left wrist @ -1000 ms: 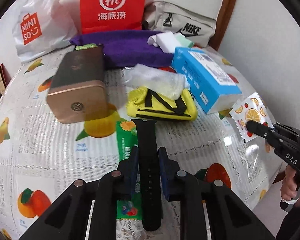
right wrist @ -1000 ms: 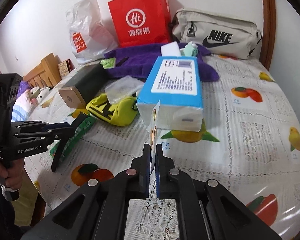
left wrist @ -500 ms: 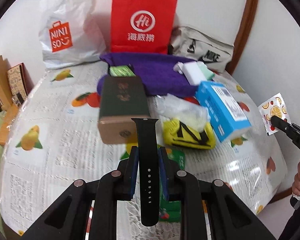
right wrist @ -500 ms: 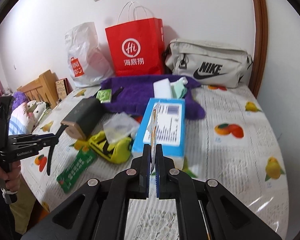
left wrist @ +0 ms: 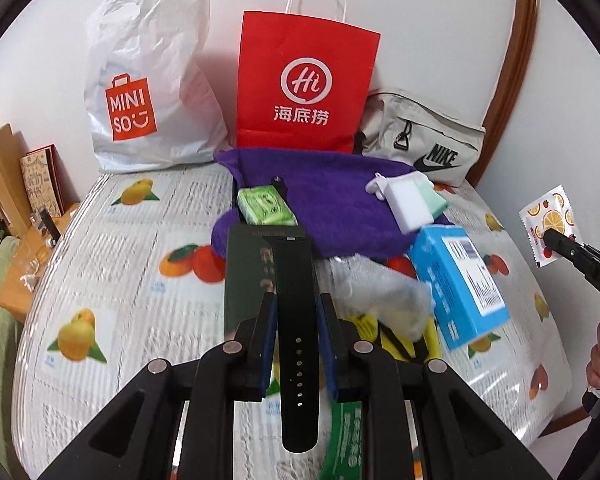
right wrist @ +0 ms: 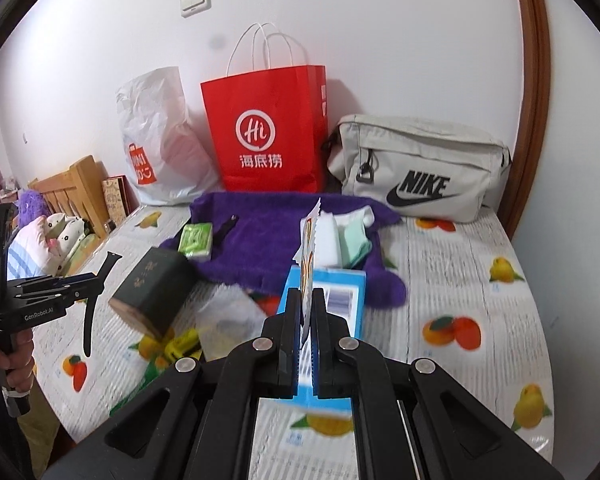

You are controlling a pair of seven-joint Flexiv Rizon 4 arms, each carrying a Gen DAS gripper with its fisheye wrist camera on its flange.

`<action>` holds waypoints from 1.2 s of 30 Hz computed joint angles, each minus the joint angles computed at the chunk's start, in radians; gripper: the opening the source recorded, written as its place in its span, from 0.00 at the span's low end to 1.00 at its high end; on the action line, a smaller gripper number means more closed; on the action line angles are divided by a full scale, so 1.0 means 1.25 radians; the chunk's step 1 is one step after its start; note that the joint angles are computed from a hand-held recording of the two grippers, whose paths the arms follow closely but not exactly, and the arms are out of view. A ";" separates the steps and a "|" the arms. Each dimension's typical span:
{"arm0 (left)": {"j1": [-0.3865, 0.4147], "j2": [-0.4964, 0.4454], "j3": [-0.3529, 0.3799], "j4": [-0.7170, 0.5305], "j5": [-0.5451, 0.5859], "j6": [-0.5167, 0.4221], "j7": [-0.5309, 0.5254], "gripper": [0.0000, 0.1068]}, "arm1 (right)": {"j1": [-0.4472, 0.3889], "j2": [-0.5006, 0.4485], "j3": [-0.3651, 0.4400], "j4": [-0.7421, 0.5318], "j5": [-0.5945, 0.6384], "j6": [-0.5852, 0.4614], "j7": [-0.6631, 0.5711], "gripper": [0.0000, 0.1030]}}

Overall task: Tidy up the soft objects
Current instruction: 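Carry the strap and sachet over the purple towel with both tools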

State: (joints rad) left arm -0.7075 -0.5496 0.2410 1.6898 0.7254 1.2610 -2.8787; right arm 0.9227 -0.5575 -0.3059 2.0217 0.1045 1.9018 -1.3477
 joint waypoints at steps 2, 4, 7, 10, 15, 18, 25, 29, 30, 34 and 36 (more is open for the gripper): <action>0.018 -0.005 -0.007 -0.010 -0.011 0.002 0.018 0.18 | -0.024 -0.009 0.016 -0.026 -0.016 -0.012 0.003 0.04; 0.027 -0.011 -0.007 -0.019 -0.020 0.004 0.030 0.18 | -0.045 -0.021 0.030 -0.054 -0.035 -0.023 0.010 0.04; 0.044 -0.023 -0.009 -0.035 -0.042 0.006 0.056 0.18 | -0.087 -0.043 0.062 -0.099 -0.069 -0.038 0.025 0.04; 0.062 -0.042 -0.013 -0.056 -0.070 0.012 0.092 0.18 | -0.131 -0.068 0.097 -0.143 -0.107 -0.049 0.040 0.04; 0.092 -0.086 -0.023 -0.099 -0.142 0.026 0.178 0.18 | -0.208 -0.113 0.166 -0.222 -0.177 -0.087 0.066 0.04; 0.100 -0.111 -0.019 -0.128 -0.181 0.026 0.225 0.18 | -0.244 -0.143 0.201 -0.270 -0.219 -0.114 0.080 0.04; 0.123 -0.166 -0.021 -0.187 -0.269 0.016 0.323 0.18 | -0.352 -0.232 0.330 -0.410 -0.314 -0.218 0.081 0.04; 0.140 -0.198 -0.029 -0.217 -0.319 0.015 0.376 0.18 | -0.398 -0.280 0.406 -0.486 -0.335 -0.285 0.046 0.04; 0.144 -0.207 -0.031 -0.226 -0.332 0.013 0.389 0.18 | -0.406 -0.293 0.423 -0.507 -0.337 -0.305 0.034 0.04; 0.158 -0.236 -0.040 -0.260 -0.375 0.007 0.437 0.18 | -0.419 -0.327 0.460 -0.566 -0.321 -0.367 -0.010 0.04; 0.162 -0.250 -0.041 -0.278 -0.393 0.001 0.458 0.18 | -0.421 -0.340 0.472 -0.591 -0.307 -0.394 -0.033 0.04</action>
State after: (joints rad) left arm -0.5044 -0.8625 0.1892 1.3422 0.2344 1.2624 -2.3059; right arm 0.3962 -0.9831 0.2846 1.2831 -0.2787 1.4091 -1.3886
